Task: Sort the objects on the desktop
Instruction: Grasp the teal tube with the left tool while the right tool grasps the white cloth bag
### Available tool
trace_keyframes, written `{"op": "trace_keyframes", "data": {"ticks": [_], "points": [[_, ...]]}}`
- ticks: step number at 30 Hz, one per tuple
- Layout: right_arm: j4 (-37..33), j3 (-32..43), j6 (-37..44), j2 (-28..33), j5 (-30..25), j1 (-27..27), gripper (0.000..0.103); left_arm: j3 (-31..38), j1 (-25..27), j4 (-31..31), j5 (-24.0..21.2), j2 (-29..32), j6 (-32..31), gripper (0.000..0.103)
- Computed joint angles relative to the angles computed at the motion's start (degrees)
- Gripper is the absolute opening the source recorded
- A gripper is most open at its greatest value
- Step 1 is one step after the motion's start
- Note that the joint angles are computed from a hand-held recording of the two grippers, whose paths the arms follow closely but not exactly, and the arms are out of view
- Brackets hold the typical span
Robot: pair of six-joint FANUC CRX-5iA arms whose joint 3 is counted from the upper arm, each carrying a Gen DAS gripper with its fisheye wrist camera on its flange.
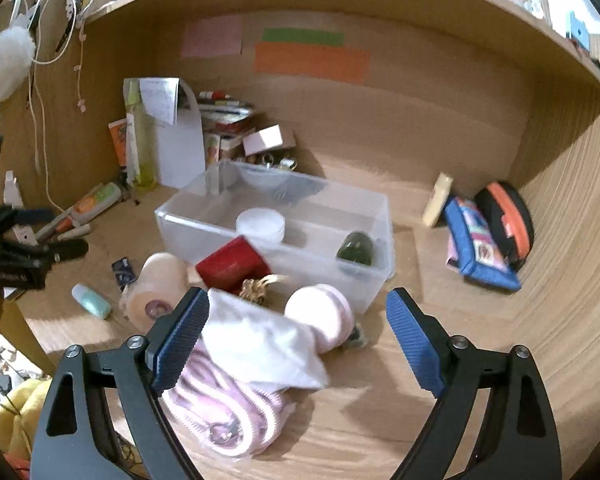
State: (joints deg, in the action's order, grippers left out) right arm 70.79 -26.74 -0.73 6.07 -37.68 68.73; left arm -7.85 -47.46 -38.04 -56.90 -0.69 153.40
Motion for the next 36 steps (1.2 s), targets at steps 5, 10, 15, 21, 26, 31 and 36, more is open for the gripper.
{"op": "trace_keyframes", "data": {"ticks": [5,10,15,21,26,31,36], "points": [[-2.95,-0.18,-0.5,1.31,0.51,0.67,0.089,-3.36,1.26,4.02,2.04,0.99,3.61,0.1],[-6.63,0.52,1.06,2.7,0.32,1.44,0.089,-5.51,2.37,6.42,4.53,1.49,5.87,0.1],[-10.19,1.86,3.47,4.34,1.15,1.5,0.089,-4.52,0.31,4.13,3.79,2.73,8.69,0.1],[-15.88,4.63,5.18,6.9,2.63,0.88,0.089,-0.97,-2.94,0.01,-1.07,6.08,9.88,0.1],[-17.44,4.93,3.98,7.65,6.07,-0.41,0.089,-0.73,-4.54,-3.38,-1.99,6.67,13.47,0.1],[-15.03,2.02,-1.26,6.4,13.28,-2.99,0.08,-0.72,-6.33,-6.54,-3.32,6.66,17.0,0.081],[-9.38,-0.59,-6.03,5.37,16.82,-4.53,0.076,-0.94,-6.14,-6.66,-3.22,6.32,16.67,0.073]]}}
